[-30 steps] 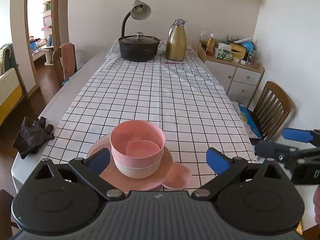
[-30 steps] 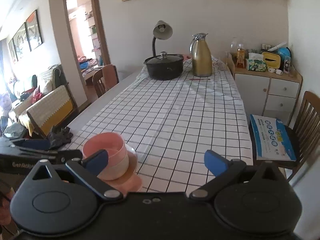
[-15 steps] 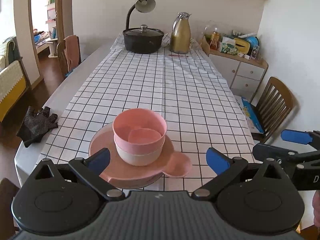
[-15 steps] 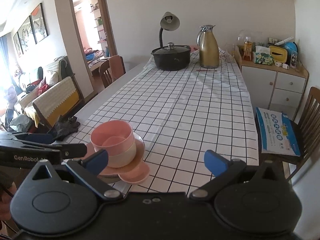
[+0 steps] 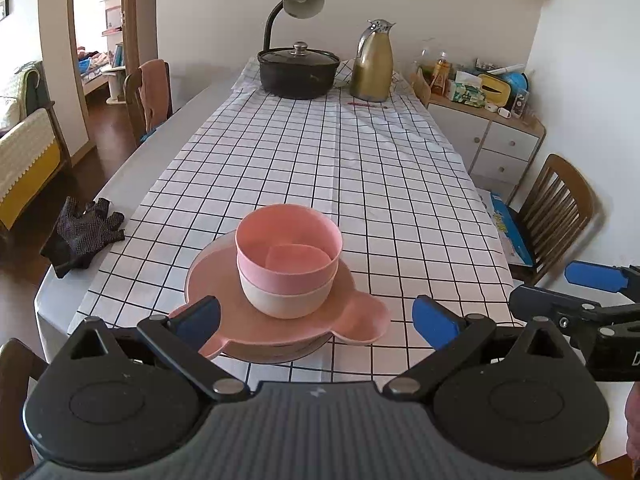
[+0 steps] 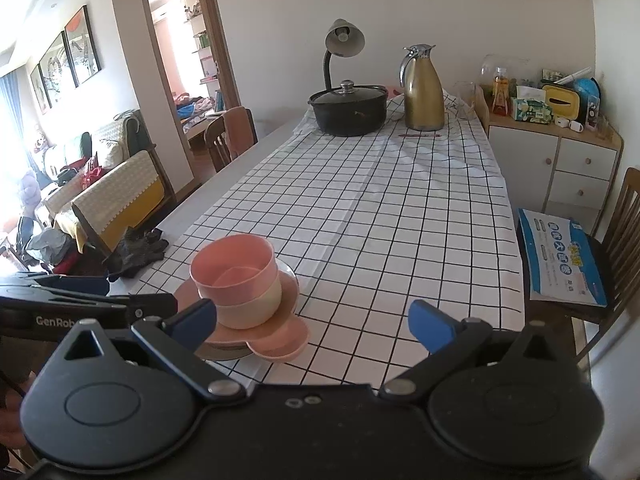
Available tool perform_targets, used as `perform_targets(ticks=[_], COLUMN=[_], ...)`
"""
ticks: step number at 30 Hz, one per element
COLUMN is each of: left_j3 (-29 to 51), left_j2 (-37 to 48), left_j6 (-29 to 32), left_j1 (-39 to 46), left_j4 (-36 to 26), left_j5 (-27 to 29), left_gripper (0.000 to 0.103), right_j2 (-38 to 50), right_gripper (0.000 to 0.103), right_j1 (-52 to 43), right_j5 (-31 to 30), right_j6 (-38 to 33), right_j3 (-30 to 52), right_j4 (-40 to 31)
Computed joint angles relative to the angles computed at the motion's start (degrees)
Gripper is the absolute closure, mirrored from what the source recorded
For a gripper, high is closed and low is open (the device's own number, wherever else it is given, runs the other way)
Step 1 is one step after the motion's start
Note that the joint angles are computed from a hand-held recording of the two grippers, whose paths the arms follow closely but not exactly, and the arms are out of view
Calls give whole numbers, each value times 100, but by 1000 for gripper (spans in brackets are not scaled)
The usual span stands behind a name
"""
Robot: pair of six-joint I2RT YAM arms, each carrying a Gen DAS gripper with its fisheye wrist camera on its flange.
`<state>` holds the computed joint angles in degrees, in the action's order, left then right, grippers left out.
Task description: Organize plates and bowls
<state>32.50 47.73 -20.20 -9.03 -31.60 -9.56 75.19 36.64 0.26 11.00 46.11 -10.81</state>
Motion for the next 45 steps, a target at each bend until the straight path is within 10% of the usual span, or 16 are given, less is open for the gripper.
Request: perform_targets(ticks=[45], left_j3=[46], left_j2=[648], left_j6=[549], left_j1=[757], left_j4=[581], left_j5=[669], left_gripper=[0], right_j2=[662], right_gripper=[1], right_j1=[172], right_j5=[254], right_j6=[392], right_j3=[381], right_j4=[134])
